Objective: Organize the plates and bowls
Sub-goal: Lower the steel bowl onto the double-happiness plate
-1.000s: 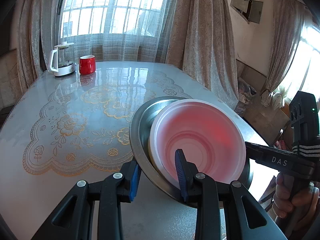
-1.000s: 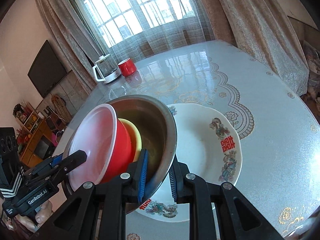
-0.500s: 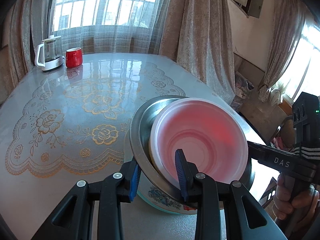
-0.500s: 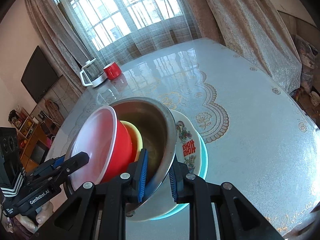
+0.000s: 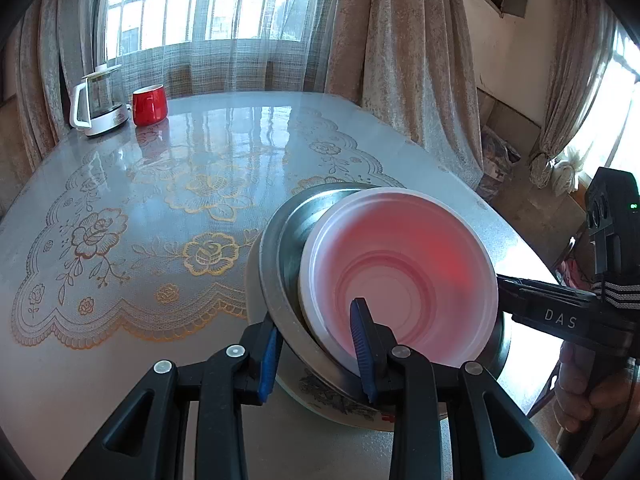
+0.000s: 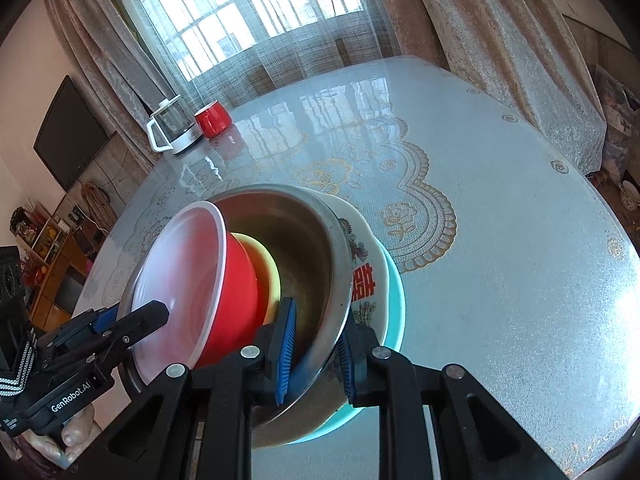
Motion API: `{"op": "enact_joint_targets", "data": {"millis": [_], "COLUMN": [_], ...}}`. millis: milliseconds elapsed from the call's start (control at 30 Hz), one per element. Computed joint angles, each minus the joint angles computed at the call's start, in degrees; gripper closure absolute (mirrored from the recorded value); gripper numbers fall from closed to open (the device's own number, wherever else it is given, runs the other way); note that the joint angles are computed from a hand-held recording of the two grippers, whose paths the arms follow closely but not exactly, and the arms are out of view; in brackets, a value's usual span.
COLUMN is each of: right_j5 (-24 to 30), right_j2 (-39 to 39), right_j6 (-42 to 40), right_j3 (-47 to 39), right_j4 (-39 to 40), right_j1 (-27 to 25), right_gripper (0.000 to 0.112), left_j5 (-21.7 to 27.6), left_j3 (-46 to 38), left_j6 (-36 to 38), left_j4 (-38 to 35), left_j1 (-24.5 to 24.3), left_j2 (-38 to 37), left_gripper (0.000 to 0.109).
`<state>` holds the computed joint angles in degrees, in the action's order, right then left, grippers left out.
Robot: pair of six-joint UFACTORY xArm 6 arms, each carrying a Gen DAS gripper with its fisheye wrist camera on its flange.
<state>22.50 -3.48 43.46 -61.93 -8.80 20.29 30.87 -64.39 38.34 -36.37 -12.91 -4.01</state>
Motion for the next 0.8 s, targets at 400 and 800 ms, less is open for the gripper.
{"op": "enact_joint_targets", "data": {"millis": [400, 800], "right_j5": [-2.21, -6.05], "right_j2": [-0.44, -1.96], "right_j6": [-3.12, -11.27], "right_j3": [1.38, 3.51], "right_j4": [3.40, 11.65], "right_j1": [-0.39, -0.71], "right_gripper": [0.092, 0.085], "left_j5": [1.37, -2.85], "left_j3": [-1.20, 0.70], "left_j6": [-1.31, -5.07], "left_j4": [1.56, 2.83], "left_j1": [0.18, -0.38], "left_j2": [1.07, 0.13], "left_gripper": [0.075, 0.073]}}
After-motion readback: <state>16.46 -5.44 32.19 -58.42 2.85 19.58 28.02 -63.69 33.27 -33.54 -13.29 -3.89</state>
